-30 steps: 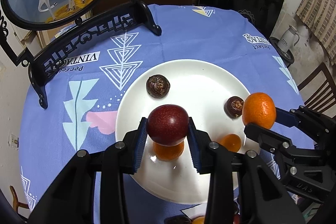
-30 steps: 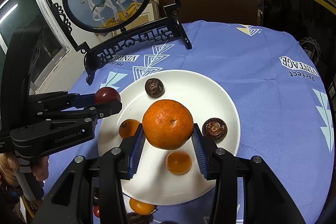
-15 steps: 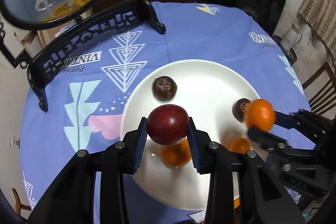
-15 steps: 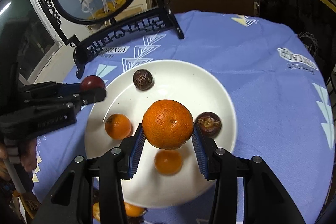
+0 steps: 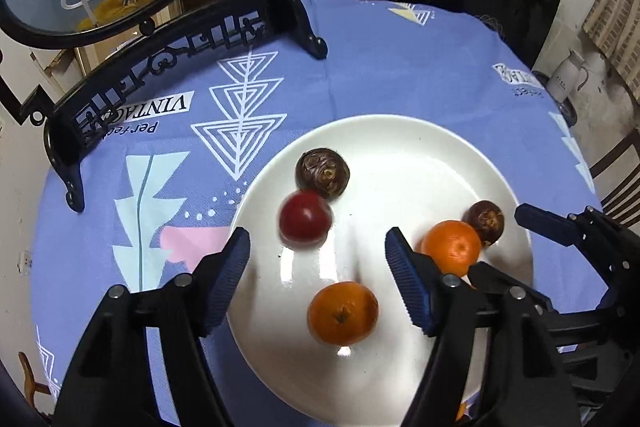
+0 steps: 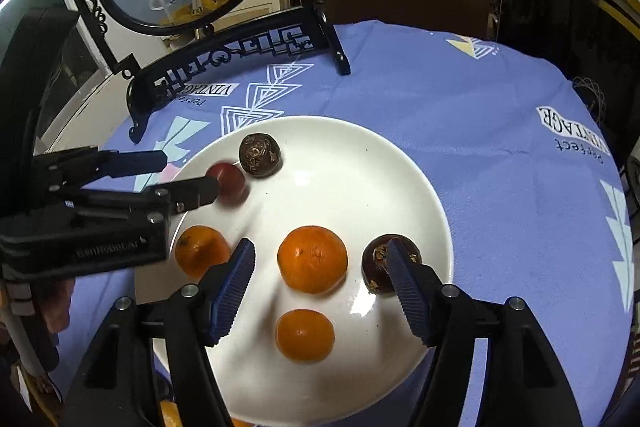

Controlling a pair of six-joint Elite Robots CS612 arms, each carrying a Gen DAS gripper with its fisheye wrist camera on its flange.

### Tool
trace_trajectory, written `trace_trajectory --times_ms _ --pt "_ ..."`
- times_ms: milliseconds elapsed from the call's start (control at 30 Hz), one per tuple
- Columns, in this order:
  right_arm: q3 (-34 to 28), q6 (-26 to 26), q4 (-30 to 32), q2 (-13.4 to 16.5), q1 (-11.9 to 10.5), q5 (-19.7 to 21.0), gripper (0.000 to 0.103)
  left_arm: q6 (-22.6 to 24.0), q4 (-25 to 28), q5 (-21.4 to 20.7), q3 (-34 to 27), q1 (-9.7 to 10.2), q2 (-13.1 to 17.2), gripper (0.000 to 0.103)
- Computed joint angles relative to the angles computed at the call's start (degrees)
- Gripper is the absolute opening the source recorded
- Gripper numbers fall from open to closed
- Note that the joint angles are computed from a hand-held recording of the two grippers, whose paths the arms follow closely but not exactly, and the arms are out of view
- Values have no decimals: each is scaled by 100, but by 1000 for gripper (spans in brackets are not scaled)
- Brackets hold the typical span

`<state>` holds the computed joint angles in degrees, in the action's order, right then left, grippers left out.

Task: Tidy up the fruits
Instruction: 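Move both open tools back to the fruit cluster, then reach the right tool to a yellow tomato while the left tool reaches a dark date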

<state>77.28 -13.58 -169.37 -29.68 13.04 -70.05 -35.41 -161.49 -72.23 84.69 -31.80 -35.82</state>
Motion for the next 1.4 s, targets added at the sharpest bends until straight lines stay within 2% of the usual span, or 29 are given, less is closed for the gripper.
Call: trace_trajectory --times_ms 333,433,533,633,700,833,867,1000,1100,1133,1233,1333,1400 --pt "559 101 -193 -340 -130 322 69 113 -340 207 553 -138 -319 71" --pt "963 -71 -305 -535 -185 534 69 135 -577 223 851 -203 -449 73" --pt "1468 -576 -217 -765 -214 602 69 66 -812 101 1189 -260 -589 74" --pt "2090 -1341 -167 -997 -206 526 69 79 -1117 10 1540 -347 -713 77" --pt "2353 -1625 -45 -1103 -201 514 69 93 -1213 14 1766 -430 -804 79" --pt "2690 -1892 -89 -1156 -123 221 67 44 -1357 -76 2164 -554 -940 79" --pt "2715 -1885 -168 -1122 -88 105 64 -36 -1345 -111 2260 -578 -969 79" --pt "2732 -1851 -471 -1052 -24 52 62 -372 -1331 -362 2493 -593 -1014 79" --pt "2671 -2078 -648 -994 83 -196 61 -510 -1373 -401 2637 -630 -1030 79" --pt "2675 -2189 -773 -971 115 -272 59 -524 -1397 -417 2663 -640 -1031 79" --pt "2663 -2554 -917 -950 244 -753 37 -508 -1477 -497 2713 -665 -1004 79" --pt "2682 -2828 -824 -1000 254 -897 37 -448 -1437 -602 2672 -676 -935 79" --pt "2703 -2659 -602 -1064 169 -709 37 -374 -1449 -674 2618 -677 -878 79"
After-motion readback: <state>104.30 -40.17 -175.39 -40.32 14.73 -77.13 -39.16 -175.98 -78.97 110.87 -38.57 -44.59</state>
